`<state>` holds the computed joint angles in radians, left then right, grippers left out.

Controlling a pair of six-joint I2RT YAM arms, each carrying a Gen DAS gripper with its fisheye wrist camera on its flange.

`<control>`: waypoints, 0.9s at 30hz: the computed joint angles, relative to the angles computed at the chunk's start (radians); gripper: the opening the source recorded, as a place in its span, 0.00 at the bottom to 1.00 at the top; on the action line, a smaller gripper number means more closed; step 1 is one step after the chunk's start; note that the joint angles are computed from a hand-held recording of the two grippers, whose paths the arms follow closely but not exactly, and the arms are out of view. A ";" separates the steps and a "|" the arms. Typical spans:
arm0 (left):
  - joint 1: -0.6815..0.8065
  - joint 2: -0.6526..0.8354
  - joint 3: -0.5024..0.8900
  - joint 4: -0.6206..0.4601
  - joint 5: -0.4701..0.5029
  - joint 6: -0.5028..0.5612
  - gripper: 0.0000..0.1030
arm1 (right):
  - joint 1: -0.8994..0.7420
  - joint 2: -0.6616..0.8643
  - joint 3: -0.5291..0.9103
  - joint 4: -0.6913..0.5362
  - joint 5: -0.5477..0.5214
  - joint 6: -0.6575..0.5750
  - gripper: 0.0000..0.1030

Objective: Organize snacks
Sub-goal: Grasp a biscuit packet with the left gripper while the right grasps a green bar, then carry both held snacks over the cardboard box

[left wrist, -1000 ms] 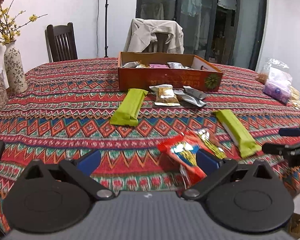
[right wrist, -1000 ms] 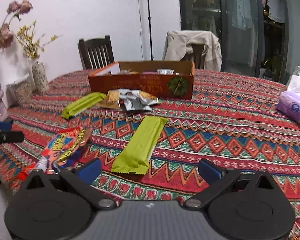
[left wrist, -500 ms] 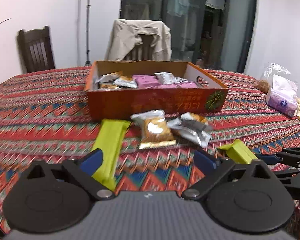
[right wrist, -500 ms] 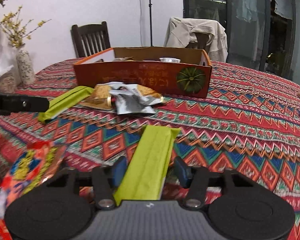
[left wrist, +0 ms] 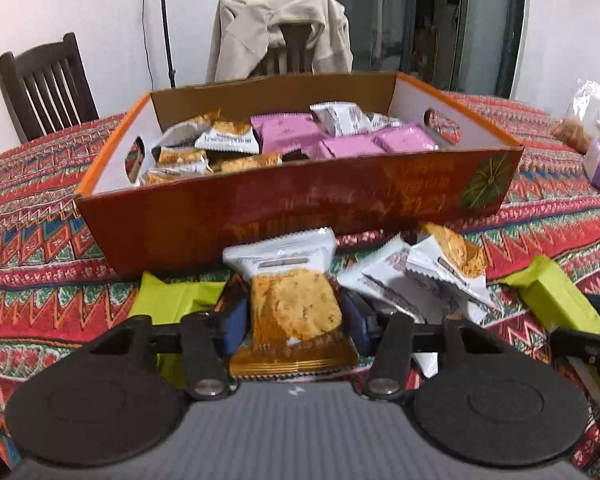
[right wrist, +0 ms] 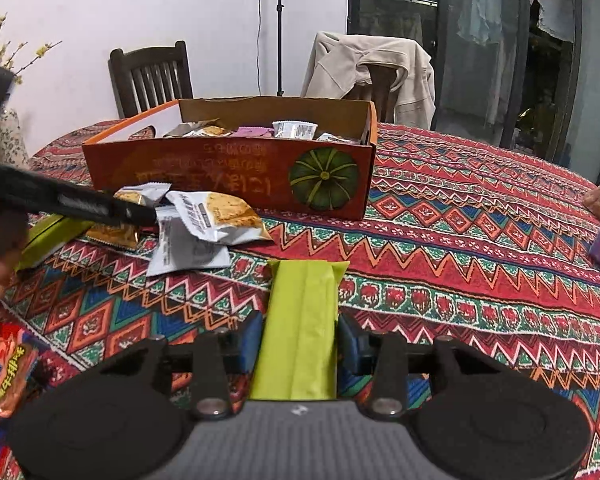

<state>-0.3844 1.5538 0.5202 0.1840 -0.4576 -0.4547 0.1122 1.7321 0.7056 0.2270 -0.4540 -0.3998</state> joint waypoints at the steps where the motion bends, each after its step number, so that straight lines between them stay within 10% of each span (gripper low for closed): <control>1: 0.001 -0.011 -0.014 0.009 0.000 0.004 0.50 | -0.001 0.006 0.005 0.000 -0.003 -0.002 0.39; 11: -0.171 -0.353 -0.149 -0.160 -0.129 -0.125 0.39 | -0.029 -0.006 -0.017 0.000 -0.058 -0.028 0.38; 27: -0.803 -0.581 -0.106 -0.931 -0.451 -0.938 0.39 | -0.218 -0.332 -0.230 -0.268 -0.243 -0.209 0.32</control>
<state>-1.1871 0.9729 0.4139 -0.7470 -0.9083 -1.3924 -0.1056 1.3996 0.4754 -0.0412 -0.6968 -0.6093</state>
